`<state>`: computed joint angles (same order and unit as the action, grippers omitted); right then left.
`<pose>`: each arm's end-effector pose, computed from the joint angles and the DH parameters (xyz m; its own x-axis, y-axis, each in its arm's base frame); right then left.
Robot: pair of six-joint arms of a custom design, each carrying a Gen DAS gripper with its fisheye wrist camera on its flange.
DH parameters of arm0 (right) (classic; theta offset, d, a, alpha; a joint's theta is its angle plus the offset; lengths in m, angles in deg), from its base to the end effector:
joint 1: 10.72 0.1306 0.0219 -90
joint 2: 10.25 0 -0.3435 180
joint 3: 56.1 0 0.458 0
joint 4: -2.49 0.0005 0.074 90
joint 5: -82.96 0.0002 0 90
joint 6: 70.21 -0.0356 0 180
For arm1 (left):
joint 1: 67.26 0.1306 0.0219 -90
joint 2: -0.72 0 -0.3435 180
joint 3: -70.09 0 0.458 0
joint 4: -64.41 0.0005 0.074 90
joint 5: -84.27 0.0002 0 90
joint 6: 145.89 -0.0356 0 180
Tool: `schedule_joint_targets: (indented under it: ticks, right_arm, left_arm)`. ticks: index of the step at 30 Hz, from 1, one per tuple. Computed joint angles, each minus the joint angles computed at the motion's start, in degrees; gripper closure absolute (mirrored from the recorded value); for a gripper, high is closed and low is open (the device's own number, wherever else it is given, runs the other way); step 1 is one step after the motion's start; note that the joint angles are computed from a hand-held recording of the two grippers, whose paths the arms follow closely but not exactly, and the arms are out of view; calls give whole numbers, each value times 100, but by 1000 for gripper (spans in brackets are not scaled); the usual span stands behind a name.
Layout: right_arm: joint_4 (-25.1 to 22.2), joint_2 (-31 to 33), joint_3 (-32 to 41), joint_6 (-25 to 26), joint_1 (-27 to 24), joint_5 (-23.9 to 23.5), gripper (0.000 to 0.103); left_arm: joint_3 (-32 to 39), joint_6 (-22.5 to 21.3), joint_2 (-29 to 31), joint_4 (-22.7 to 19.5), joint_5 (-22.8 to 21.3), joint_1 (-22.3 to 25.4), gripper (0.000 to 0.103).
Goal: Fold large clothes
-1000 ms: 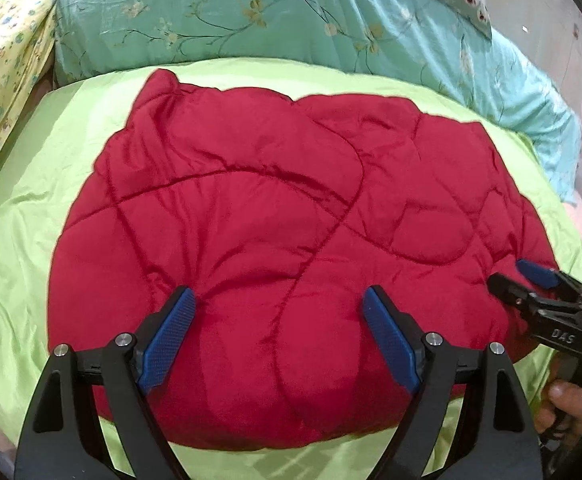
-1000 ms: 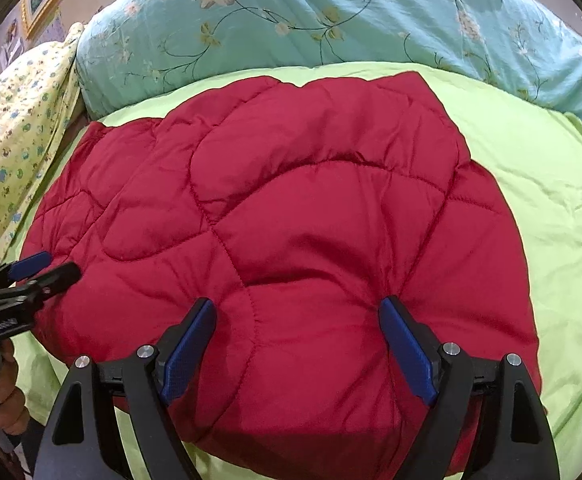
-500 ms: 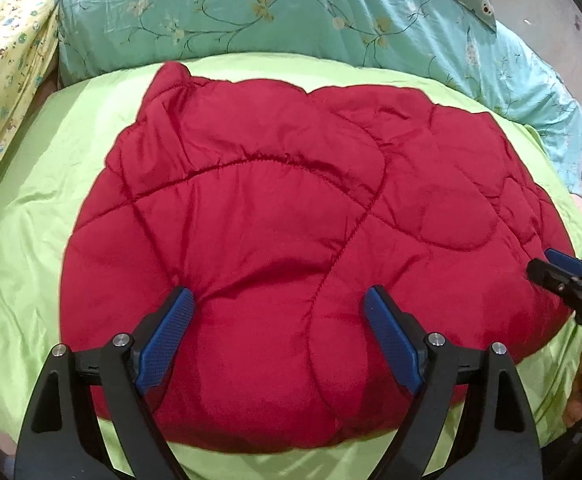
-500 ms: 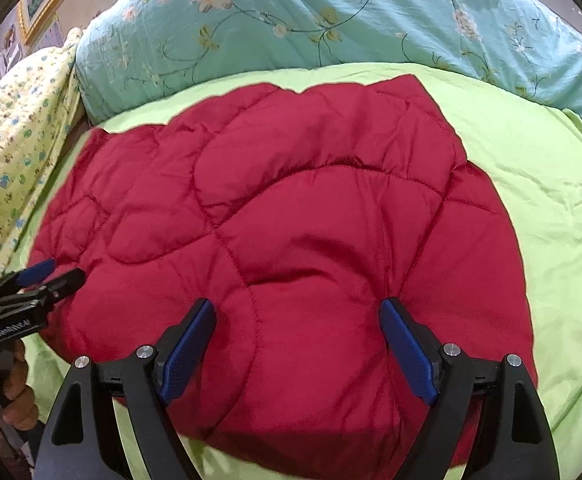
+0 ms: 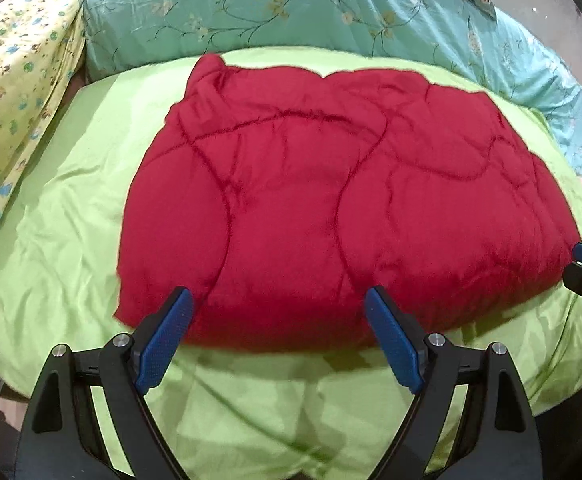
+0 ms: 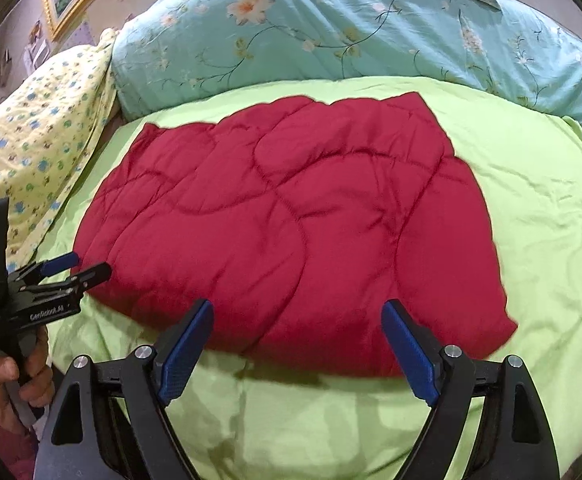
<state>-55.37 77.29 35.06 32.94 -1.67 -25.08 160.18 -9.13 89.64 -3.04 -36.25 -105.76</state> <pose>0.5189 0.0933 0.4151 -0.7057 -0.3314 -0.6262 -0.5020 0.8576 0.1118 0.4142 -0.3070 0.3875 -0.7650 -0.1933 -0.6143 -0.2641 0.9642 0.0255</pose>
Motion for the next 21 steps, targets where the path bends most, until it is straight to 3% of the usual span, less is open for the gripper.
schedule_joint_targets:
  ticks: [12, 15, 21]
  right_arm:
    - [-679, -563, -265, 407, 185, 185, 11]
    - [-682, -652, -249, 411, 218, 190, 6]
    - [-497, -530, -168, 166, 303, 429, 5]
  left_arm:
    - [372, 203, -44, -818, -260, -433, 14]
    - [465, 190, -35, -776, -233, -421, 14]
    - [651, 277, 126, -786, -176, -290, 14]
